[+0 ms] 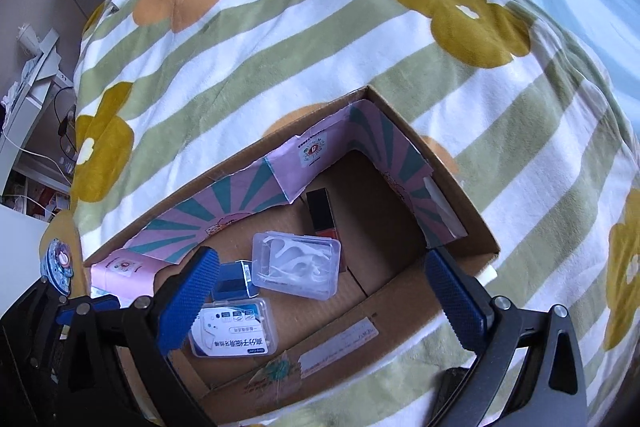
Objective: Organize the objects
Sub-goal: 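Withdraw both tools from the cardboard box toward the socks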
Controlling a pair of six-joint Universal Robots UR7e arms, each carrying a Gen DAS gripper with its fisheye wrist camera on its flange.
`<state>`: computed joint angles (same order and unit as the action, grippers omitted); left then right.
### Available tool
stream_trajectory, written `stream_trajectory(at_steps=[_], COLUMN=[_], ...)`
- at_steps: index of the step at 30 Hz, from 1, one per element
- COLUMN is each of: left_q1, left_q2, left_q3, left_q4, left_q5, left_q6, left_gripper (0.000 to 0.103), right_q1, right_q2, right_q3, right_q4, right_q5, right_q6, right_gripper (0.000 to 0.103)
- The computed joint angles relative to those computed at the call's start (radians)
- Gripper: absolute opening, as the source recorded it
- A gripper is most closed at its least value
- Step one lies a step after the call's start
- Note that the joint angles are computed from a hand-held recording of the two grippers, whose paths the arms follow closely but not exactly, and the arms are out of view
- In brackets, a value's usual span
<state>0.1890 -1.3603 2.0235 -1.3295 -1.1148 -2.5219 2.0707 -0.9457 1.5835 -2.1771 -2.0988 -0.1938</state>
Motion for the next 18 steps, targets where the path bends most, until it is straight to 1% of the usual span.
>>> stream_trajectory(at_steps=[3,9,14,18], left_q1=[-0.018,-0.053,-0.067,-0.065], left_q2=[0.010,0.042,0.088,0.125], left_q3=[-0.044,-0.139,-0.230,-0.288], left_q4=[0.046,0.115,0.167,0.186], left_q5=[-0.002,0.011,0.032,0.059], left_q6=[0.017,0.065,0.132,0.203], left_gripper=[0.103,0.103,0.103,0.103], right_q1=[0.022,0.071,0.112,0.143], right_q2=[-0.043,-0.146,-0.245,-0.332], right_q3=[0.014,0.052,0.096,0.144], right_q4=[0.008,0.033,0.055,0.080], right_q5=[-0.012,-0.059,-0.123,-0.192], right_q6=[0.051,0.186,0.311,0.439], right_gripper=[0.102,0.102,0.102,0.102])
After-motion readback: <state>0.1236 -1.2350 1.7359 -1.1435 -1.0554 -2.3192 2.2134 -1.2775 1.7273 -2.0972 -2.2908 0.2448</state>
